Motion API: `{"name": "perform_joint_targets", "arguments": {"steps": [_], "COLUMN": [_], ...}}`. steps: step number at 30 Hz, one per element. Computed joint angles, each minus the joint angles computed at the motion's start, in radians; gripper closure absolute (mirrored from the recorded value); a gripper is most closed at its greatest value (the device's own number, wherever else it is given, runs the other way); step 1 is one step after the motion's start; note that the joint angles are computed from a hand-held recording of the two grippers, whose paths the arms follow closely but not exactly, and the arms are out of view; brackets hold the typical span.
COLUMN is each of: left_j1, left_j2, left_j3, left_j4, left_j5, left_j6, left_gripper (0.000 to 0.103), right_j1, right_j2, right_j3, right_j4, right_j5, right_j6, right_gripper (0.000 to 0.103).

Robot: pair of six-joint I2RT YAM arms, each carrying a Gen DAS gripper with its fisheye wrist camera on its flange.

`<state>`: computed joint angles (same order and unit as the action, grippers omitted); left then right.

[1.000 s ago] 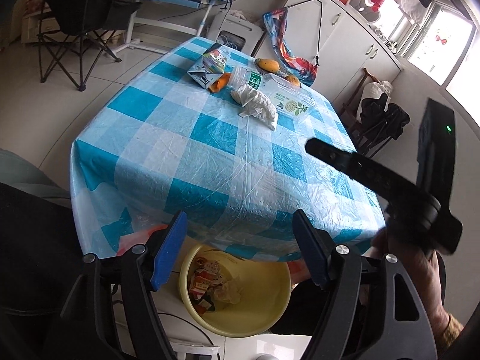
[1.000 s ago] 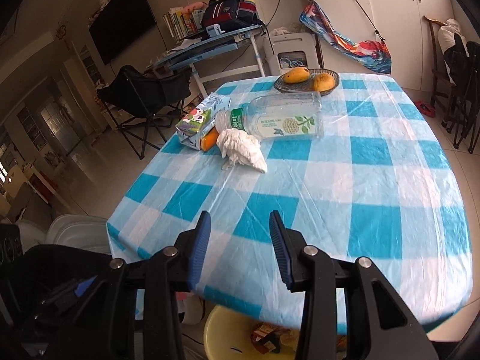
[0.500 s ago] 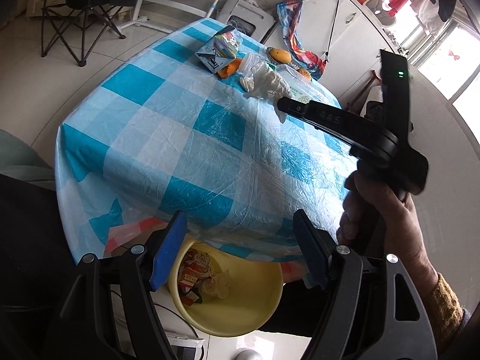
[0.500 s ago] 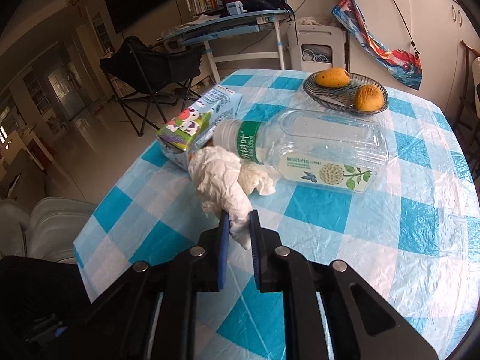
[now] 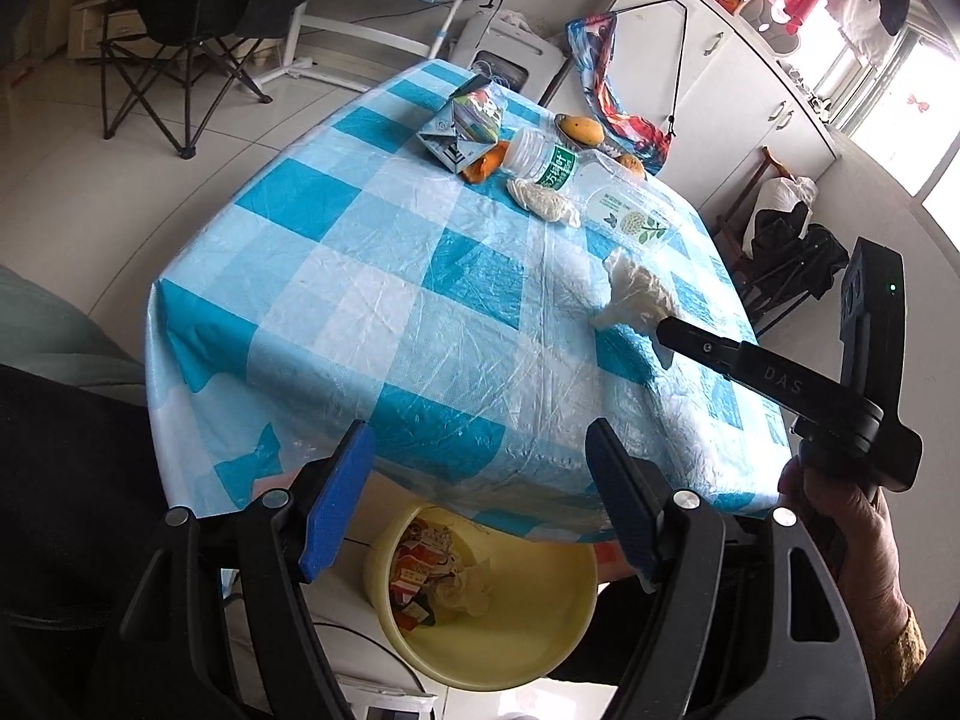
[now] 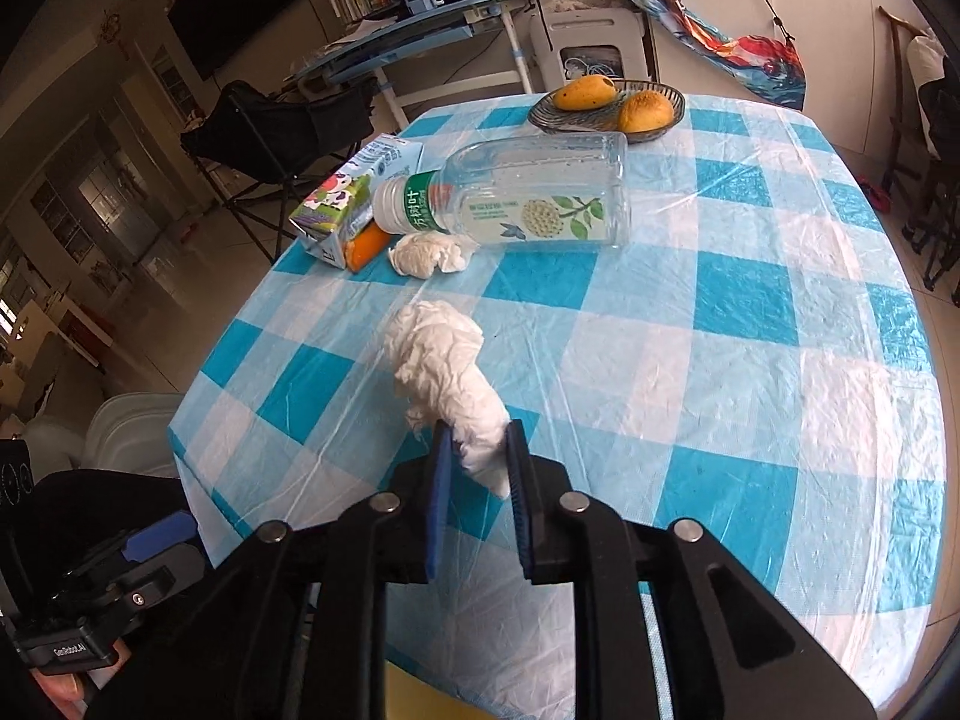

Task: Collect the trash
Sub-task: 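Lift the tissue with the right gripper while the left gripper reaches the milk carton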

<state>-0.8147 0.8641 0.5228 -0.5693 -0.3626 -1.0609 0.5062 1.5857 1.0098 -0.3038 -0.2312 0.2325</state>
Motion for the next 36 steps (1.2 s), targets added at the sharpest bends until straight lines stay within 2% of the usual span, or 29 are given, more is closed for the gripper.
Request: {"name": "perform_joint_targets", "arguments": {"steps": [2,5,8,13,19,22,26,30,32,36], "left_j1": [0.028,0.091,0.182,0.338,0.436,0.445,0.422,0.447,0.465,0.511], "left_j2": [0.003,0.027,0.098,0.298,0.512,0.596,0.648,0.707,0.716,0.705], "left_j3": [0.026,0.084,0.161,0.293,0.410,0.466,0.465,0.475,0.474,0.452], "left_j4": [-0.010,-0.009,0.033,0.129,0.183,0.159,0.170,0.210,0.236,0.276], "left_j5": [-0.006,-0.004,0.009,0.057,0.107,0.100,0.120,0.224,0.248,0.227], "left_j6": [0.022,0.084,0.194,0.362,0.460,0.474,0.493,0.501,0.492,0.423], "left_gripper": [0.033,0.033,0.033,0.033,0.033,0.033,0.033,0.046,0.047,0.047], "right_j1": [0.002,0.006,0.010,0.004,-0.009,-0.011,-0.020,-0.035,-0.040,-0.049], "right_j2": [-0.005,0.009,0.019,0.025,0.065,0.091,0.112,0.134,0.140,0.147], "right_j3": [-0.006,-0.001,-0.007,-0.011,0.009,0.030,0.051,0.074,0.082,0.089], "right_j4": [0.028,0.045,0.062,0.074,0.070,0.062,0.058,0.055,0.051,0.050], "right_j5": [-0.002,-0.011,-0.013,-0.017,-0.029,-0.034,-0.045,-0.063,-0.071,-0.085], "right_j6": [0.010,0.012,0.010,0.007,0.002,-0.006,-0.014,-0.004,-0.004,-0.010], "right_gripper": [0.066,0.065,0.065,0.065,0.065,0.065,0.065,0.065,0.065,0.065]}}
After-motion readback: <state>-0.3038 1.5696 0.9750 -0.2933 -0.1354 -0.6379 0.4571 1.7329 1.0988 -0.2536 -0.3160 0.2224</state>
